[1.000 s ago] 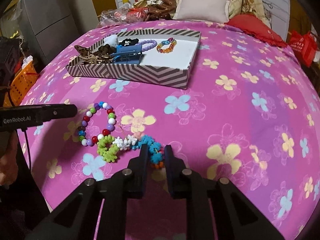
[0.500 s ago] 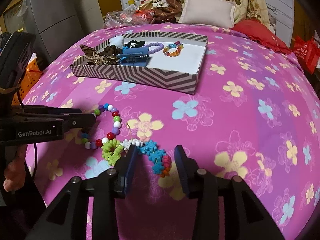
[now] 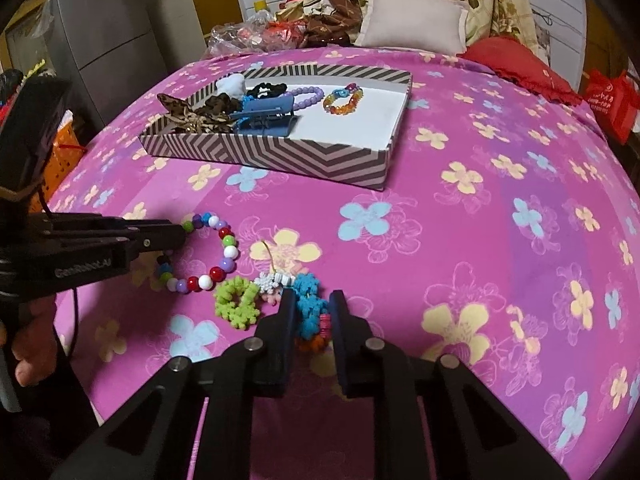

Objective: Organize jewelry
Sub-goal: 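Grasp the multicolour bead bracelet with the left tool while the right tool grasps the teal flower bracelet, then carry both bracelets into the tray and open both tools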

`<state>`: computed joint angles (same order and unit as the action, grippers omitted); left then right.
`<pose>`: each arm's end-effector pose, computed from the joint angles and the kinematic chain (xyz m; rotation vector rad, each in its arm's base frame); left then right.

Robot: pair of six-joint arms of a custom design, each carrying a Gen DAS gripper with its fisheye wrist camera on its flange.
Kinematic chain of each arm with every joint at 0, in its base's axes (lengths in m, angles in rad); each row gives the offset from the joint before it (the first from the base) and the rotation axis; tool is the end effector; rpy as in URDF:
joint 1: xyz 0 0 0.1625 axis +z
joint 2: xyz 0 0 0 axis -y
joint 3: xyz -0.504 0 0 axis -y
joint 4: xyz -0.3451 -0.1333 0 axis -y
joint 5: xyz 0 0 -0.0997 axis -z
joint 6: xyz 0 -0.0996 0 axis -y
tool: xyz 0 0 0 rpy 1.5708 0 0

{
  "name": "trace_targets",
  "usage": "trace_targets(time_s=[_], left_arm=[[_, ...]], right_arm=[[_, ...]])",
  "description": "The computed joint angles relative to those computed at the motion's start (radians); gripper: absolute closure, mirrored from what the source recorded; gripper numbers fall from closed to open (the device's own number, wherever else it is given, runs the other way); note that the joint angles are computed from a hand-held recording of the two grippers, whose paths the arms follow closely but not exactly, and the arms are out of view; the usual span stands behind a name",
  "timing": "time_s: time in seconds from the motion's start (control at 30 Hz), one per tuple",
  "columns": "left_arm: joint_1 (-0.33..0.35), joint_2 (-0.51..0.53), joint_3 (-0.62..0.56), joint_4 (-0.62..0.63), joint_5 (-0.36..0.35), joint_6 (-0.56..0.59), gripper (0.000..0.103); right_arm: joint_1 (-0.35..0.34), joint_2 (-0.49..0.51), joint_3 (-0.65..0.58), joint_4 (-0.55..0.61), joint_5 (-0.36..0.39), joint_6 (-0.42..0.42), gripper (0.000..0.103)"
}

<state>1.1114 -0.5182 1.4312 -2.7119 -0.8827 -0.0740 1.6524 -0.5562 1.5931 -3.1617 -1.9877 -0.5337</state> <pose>-0.1623 -0.7713 0.0866 0.3764 2.4623 -0.5100 0.1527 -0.7263 0.1065 0.6278 -2.4835 0.5873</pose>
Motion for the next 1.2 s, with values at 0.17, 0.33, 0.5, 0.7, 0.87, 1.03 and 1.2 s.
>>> trace_targets(time_s=[0.17, 0.33, 0.5, 0.7, 0.87, 1.03, 1.2], left_arm=[[0.0, -0.009, 0.01, -0.015, -0.024, 0.01, 0.092], [0.002, -0.038, 0.009, -0.008, -0.08, 0.004, 0.092], [-0.002, -0.064, 0.003, -0.016, -0.111, 0.009, 0.092], [-0.012, -0.081, -0.005, -0.033, -0.109, 0.024, 0.092], [-0.022, -0.084, -0.034, -0.041, -0.097, 0.041, 0.092], [-0.032, -0.072, -0.088, -0.036, -0.092, 0.065, 0.092], [-0.037, -0.037, -0.183, 0.016, -0.1, 0.065, 0.092]], right_arm=[[0.009, -0.014, 0.007, -0.006, 0.023, -0.006, 0.086], [0.023, -0.033, 0.007, -0.015, 0.051, -0.017, 0.086], [0.037, -0.048, 0.003, -0.02, 0.064, -0.03, 0.086], [0.05, -0.053, -0.032, -0.015, 0.059, -0.051, 0.086], [0.051, -0.056, -0.077, 0.003, 0.069, -0.045, 0.086], [0.054, -0.047, -0.148, 0.04, 0.081, -0.035, 0.086], [0.056, -0.02, -0.241, 0.101, 0.087, -0.027, 0.086]])
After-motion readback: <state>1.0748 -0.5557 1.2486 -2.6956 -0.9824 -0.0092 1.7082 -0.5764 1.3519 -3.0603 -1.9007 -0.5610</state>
